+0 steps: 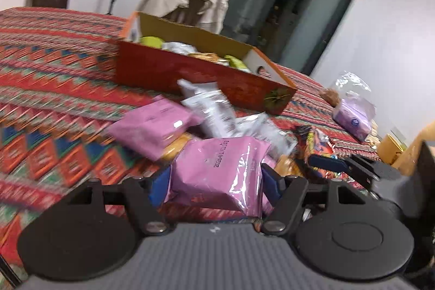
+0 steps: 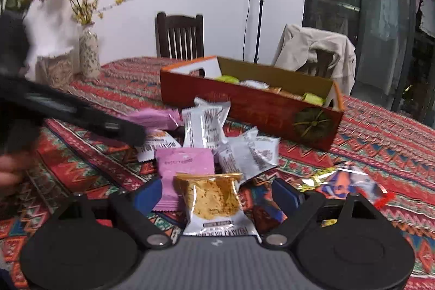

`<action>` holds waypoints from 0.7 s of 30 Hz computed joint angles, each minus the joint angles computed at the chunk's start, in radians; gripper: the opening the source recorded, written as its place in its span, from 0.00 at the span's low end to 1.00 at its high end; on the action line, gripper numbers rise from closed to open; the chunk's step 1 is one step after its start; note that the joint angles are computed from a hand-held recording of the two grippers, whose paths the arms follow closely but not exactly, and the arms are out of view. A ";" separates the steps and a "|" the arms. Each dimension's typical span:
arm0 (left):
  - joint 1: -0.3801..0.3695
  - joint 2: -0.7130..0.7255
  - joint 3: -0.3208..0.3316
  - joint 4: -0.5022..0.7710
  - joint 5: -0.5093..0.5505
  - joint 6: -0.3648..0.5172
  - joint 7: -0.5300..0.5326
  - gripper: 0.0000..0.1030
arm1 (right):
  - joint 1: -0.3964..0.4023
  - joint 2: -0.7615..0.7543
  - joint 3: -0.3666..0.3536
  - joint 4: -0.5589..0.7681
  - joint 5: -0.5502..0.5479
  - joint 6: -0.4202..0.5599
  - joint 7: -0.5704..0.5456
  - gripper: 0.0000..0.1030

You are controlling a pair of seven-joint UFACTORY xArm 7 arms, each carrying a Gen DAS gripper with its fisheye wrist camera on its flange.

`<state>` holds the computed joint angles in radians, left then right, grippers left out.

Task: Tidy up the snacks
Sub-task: 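Grasp a pink packet with the left tool while the right tool grasps a cracker packet, then carry both held packets into the orange box and open both tools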

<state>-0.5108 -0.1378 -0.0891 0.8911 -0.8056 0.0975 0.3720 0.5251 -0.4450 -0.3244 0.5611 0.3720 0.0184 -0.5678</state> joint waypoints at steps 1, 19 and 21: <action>0.011 -0.023 -0.003 -0.025 0.015 0.000 -0.020 0.67 | -0.011 0.025 0.010 0.008 -0.004 -0.006 0.008 0.73; 0.017 -0.223 -0.039 -0.287 0.353 -0.099 -0.394 0.68 | -0.214 -0.270 0.159 -0.211 -0.042 0.134 0.115 0.48; 0.023 -0.235 -0.048 -0.301 0.379 -0.096 -0.431 0.68 | -0.214 -0.298 0.149 -0.240 -0.054 0.123 0.133 0.50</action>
<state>-0.4876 -0.3732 -0.1373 0.5899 -0.4262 0.0014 -0.0585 0.3107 -0.7430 -0.1752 0.3209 0.3179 0.1412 -0.4351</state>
